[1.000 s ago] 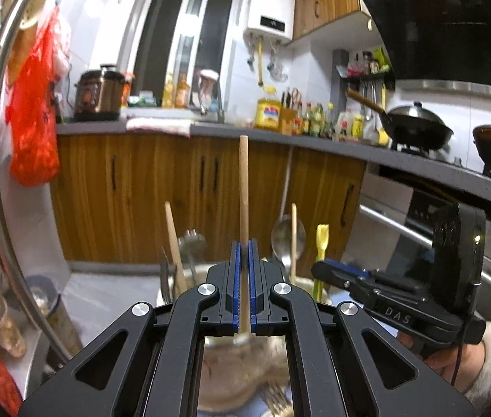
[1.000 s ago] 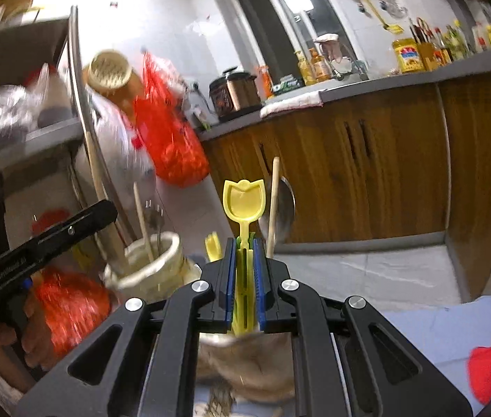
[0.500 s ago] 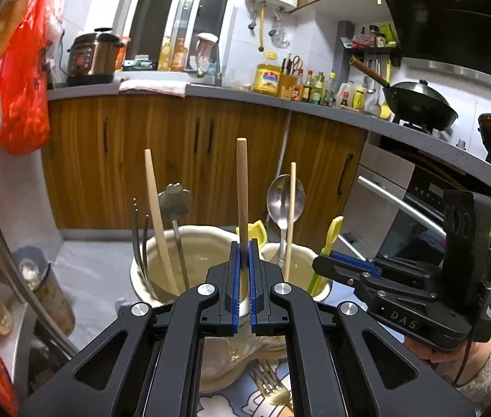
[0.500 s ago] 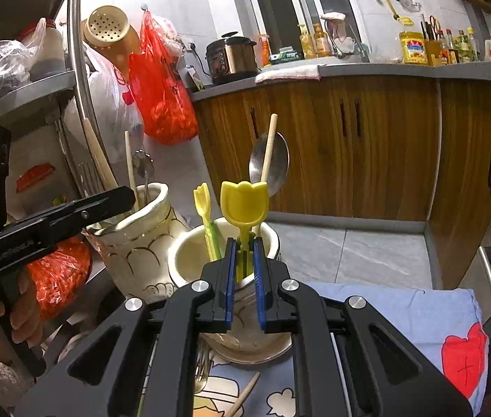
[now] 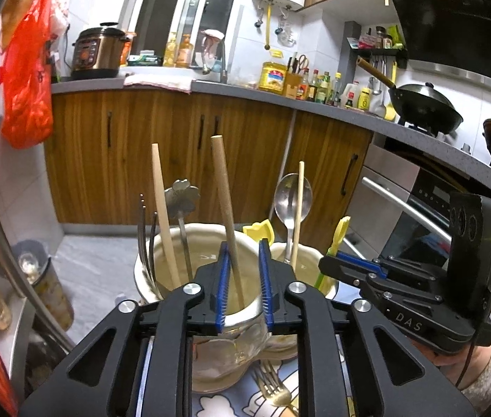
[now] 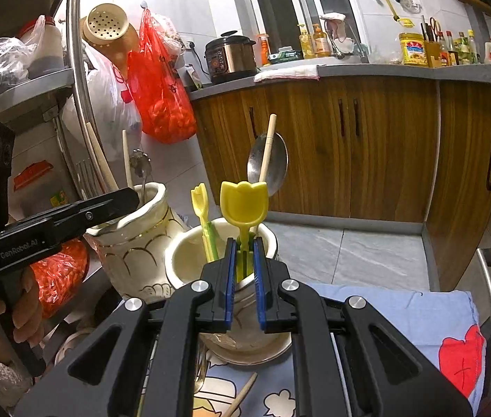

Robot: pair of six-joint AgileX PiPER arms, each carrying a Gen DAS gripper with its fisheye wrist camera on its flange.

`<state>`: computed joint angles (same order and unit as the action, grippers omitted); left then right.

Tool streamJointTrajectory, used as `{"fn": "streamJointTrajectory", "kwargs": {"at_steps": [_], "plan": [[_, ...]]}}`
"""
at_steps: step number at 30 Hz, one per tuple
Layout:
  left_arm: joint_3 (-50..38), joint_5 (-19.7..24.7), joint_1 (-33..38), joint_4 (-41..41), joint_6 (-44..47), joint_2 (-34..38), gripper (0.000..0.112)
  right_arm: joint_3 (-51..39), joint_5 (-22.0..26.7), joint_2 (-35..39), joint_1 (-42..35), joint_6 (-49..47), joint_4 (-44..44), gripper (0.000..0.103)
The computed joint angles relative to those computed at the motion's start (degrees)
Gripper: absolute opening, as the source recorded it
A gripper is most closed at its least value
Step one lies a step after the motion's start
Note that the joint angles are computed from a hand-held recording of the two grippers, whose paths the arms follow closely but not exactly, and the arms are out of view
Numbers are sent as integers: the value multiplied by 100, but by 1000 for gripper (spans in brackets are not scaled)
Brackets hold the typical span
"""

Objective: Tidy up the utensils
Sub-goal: 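Open the left tool over the tall cup while the right tool releases the yellow spoon into the short cup, then move both open tools back from the holder, then move both open tools toward the gold fork and wooden chopstick on the cloth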

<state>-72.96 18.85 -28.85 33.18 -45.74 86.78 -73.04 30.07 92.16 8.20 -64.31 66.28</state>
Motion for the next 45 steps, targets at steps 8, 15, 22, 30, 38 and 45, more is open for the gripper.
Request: {"fn": "streamJointTrajectory", "kwargs": {"at_steps": [8,15,22,30,38,45], "plan": [[49,107,-6,479,-478,-84,51,22,-149,-27,36,41,-88,16],[130,609,-274,1112,-1080,-290,72,-93,-98,-82,52,944,-729,37],[207,1376,-754,1409,-1529,-642,83,-152,114,-512,131,2579,-2125,73],[731,2277,-1497,1881,-2610,-957,95,754,95,-1361,220,3197,-2755,96],[1459,2121,-1397,2099,-3393,-878,97,1427,-322,-1417,297,3154,-3069,97],[1571,2076,-1190,2111,-3368,-763,97,1589,-467,-1341,190,3073,-3320,97]]}}
